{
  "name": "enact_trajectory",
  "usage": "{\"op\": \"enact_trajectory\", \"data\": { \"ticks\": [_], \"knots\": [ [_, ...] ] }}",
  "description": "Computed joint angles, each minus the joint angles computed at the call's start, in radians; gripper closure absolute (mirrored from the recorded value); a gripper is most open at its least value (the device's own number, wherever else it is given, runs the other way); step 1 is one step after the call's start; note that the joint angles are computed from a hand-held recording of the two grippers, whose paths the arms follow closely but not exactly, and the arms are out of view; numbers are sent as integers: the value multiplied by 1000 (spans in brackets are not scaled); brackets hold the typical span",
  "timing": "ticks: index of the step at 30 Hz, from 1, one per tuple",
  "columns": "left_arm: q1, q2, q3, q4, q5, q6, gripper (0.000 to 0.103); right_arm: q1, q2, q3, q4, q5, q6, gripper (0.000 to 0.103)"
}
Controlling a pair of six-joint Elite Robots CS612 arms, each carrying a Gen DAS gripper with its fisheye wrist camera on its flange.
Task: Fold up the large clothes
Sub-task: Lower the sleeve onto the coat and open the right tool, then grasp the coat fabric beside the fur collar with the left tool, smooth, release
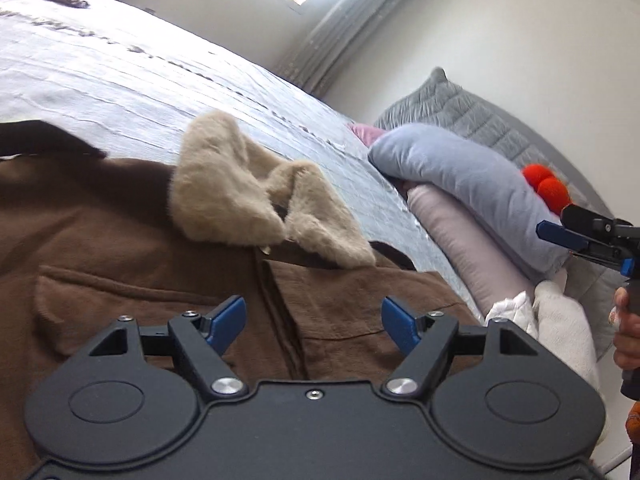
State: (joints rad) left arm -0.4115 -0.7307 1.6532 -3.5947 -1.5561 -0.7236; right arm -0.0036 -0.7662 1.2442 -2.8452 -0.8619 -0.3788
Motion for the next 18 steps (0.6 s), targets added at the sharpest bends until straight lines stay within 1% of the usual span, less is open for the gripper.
{"op": "enact_trajectory", "data": {
  "ticks": [1,3,4,5,6,7,8,9,10,12,14,15,16,17,18],
  "knots": [
    [-3,7,-20,28,2,16,30,-11,4,9,-21,-4,22,27],
    [-7,29,-68,99,14,18,30,-33,18,15,-57,-8,74,25],
    [-9,41,-90,131,18,11,38,-43,27,17,-73,-10,101,23],
    [-9,53,-112,156,19,7,41,-52,36,16,-85,-16,129,23],
    [-11,63,-129,178,27,3,47,-63,43,16,-94,-21,155,22],
    [-15,71,-143,200,52,5,57,-73,53,12,-98,-25,176,22],
    [-22,74,-150,214,86,14,64,-82,60,9,-102,-33,197,22],
    [-30,74,-153,224,129,33,88,-89,68,6,-107,-45,217,22],
    [-36,72,-150,215,160,46,92,-98,76,3,-112,-55,235,22],
    [-49,64,-130,155,204,69,93,-112,90,-3,-118,-71,268,22],
    [-59,55,-109,66,227,115,95,-122,105,-12,-129,-85,295,22],
    [-67,45,-101,41,247,134,95,-126,112,-15,-137,-91,308,22],
    [-75,37,-93,24,281,156,95,-128,117,-17,-145,-101,320,22],
    [-84,30,-87,12,330,183,95,-127,124,-24,-148,-111,327,22],
    [-94,21,-82,27,396,210,95,-126,129,-24,-155,-116,326,22]
  ]
}}
